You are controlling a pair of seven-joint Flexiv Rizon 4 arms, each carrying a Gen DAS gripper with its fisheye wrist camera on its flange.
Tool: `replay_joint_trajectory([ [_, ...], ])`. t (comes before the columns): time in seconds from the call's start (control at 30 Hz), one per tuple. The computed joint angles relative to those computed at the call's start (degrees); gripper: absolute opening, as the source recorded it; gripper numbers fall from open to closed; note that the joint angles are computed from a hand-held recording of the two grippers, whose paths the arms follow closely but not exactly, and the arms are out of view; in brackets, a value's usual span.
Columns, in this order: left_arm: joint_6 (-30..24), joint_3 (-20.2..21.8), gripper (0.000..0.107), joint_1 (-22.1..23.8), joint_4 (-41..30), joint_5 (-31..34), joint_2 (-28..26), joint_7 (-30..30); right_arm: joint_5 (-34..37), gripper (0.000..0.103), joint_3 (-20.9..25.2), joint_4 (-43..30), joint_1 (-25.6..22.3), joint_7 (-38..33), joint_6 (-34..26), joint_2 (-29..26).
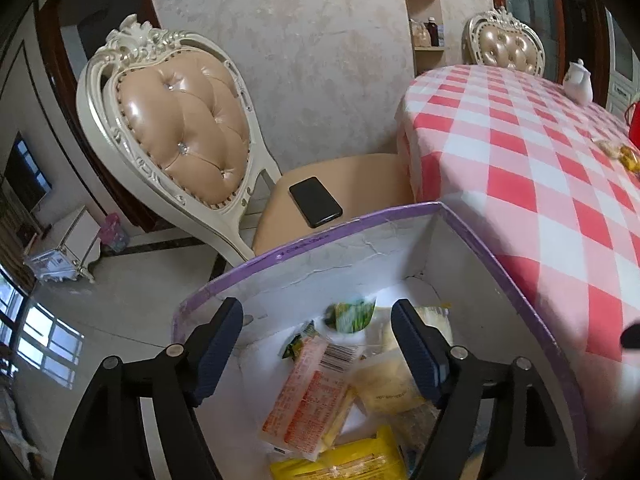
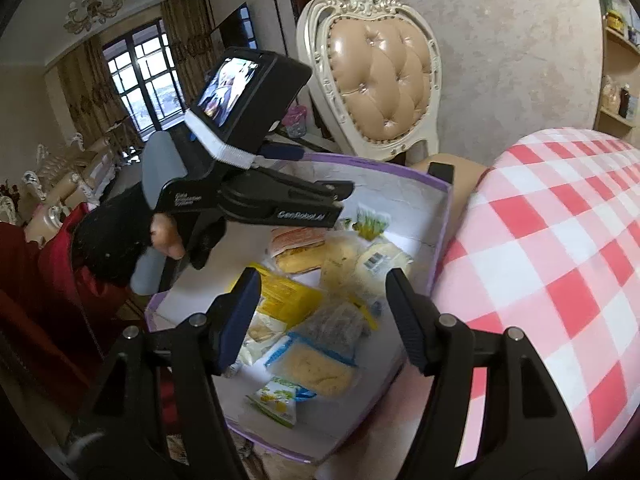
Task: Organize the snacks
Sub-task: 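Carry both packs to the white box and open both tools to drop them, then move both open tools back over the remaining snacks on the table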
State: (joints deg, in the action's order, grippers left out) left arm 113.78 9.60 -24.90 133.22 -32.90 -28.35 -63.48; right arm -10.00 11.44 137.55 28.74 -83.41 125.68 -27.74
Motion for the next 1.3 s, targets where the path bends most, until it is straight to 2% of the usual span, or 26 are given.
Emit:
replay_joint_trajectory([
  [0.1, -1.4, -0.6, 0.078, -0.3, -0.4, 0.5, 0.5, -0.1, 3.2, 0.072, -0.9, 0.8, 0.4, 0.9, 0.3, 0.7],
  [0.27, -4.2, 2.5, 0.078, -6.5, -3.3, -1.6, -0.6, 1.7, 3.2, 0.074, -0.8, 4.3, -3.2, 2.6, 0.6, 3.3],
  [0.33, -5.6, 3.4, 0.078, -8.9, -5.1, -1.7, -1.3, 2.1, 6.0, 0.076, -2.1, 6.1, -2.8, 1.7, 1.8, 4.5],
  [0.4, -7.2, 4.0, 0.078, -10.7, -7.0, -1.2, -2.0, 1.7, 6.7, 0.077, -2.5, 7.8, -4.8, 2.3, 2.3, 5.5],
  [0.47, -9.2, 3.0, 0.078, -11.0, -9.1, 0.4, -2.3, 0.8, 8.6, 0.078, -3.4, 9.3, -6.4, 3.2, 2.3, 6.8],
  [0.53, -12.7, 2.1, 0.078, -11.3, -11.9, 1.9, -2.6, 0.3, 12.6, 0.080, -5.5, 10.0, -5.6, 2.2, 1.9, 7.8],
  [0.57, -14.6, 0.4, 0.078, -10.8, -13.6, 2.7, -2.6, 0.0, 16.7, 0.081, -7.6, 10.0, -3.7, 0.6, 1.5, 8.4],
  [0.63, -18.2, -6.4, 0.078, -7.1, -17.0, 4.0, -2.4, 0.0, 26.1, 0.086, -12.6, 9.9, 0.7, -3.3, 0.7, 9.2],
  [0.67, -19.7, -9.1, 0.078, -5.7, -18.5, 4.4, -2.6, -0.1, 29.5, 0.086, -14.6, 9.6, 0.9, -3.9, 0.2, 9.3],
  [0.77, -22.1, -20.4, 0.083, -0.6, -24.6, 4.8, -5.5, 0.7, 34.2, 0.086, -15.2, 8.3, -3.6, -2.3, -2.2, 10.0],
  [0.8, -22.1, -22.3, 0.084, -0.5, -27.0, 5.3, -7.2, 0.4, 33.7, 0.086, -16.5, 8.6, -5.3, 0.5, -2.5, 10.0],
  [0.83, -22.7, -22.9, 0.085, -1.9, -31.2, 6.0, -9.9, -0.4, 34.0, 0.086, -18.5, 8.7, -5.3, 2.1, -2.7, 9.8],
  [0.87, -24.1, -21.5, 0.085, -3.8, -34.5, 7.7, -11.7, -2.9, 36.4, 0.086, -21.7, 8.6, -3.8, 1.7, -3.5, 10.1],
  [0.9, -26.0, -20.6, 0.085, -6.4, -39.2, 5.7, -14.6, -2.3, 41.6, 0.086, -25.8, 7.6, -0.6, -1.2, -5.1, 10.0],
  [0.93, -28.3, -19.7, 0.085, -7.5, -43.3, 7.4, -16.9, -4.9, 44.7, 0.086, -28.8, 7.2, 1.4, -3.0, -6.1, 10.1],
  [0.97, -29.8, -19.6, 0.085, -8.6, -47.5, 7.7, -19.4, -6.3, 44.3, 0.086, -30.9, 7.9, 1.8, -1.7, -5.9, 9.9],
  [1.07, -33.9, -15.9, 0.085, -12.8, -60.3, 8.8, -26.7, -12.6, 43.6, 0.086, -30.7, 8.2, -2.2, 1.8, -6.5, 9.7],
  [1.1, -34.9, -15.9, 0.085, -13.2, -63.7, 8.9, -28.6, -14.1, 43.1, 0.086, -30.4, 8.3, -3.7, 3.0, -6.7, 9.6],
  [1.17, -33.7, -19.7, 0.085, -11.6, -66.1, 9.5, -30.6, -13.4, 42.6, 0.086, -30.7, 7.9, -4.6, 5.1, -7.2, 8.6],
  [1.23, -29.0, -24.7, 0.085, -9.2, -66.6, 11.1, -32.3, -10.8, 40.3, 0.086, -29.3, 7.5, -7.5, 7.2, -7.6, 7.8],
  [1.3, -28.1, -25.9, 0.085, -7.8, -65.6, 12.9, -32.3, -10.7, 36.9, 0.086, -26.7, 7.0, -11.4, 8.7, -6.9, 7.0],
])
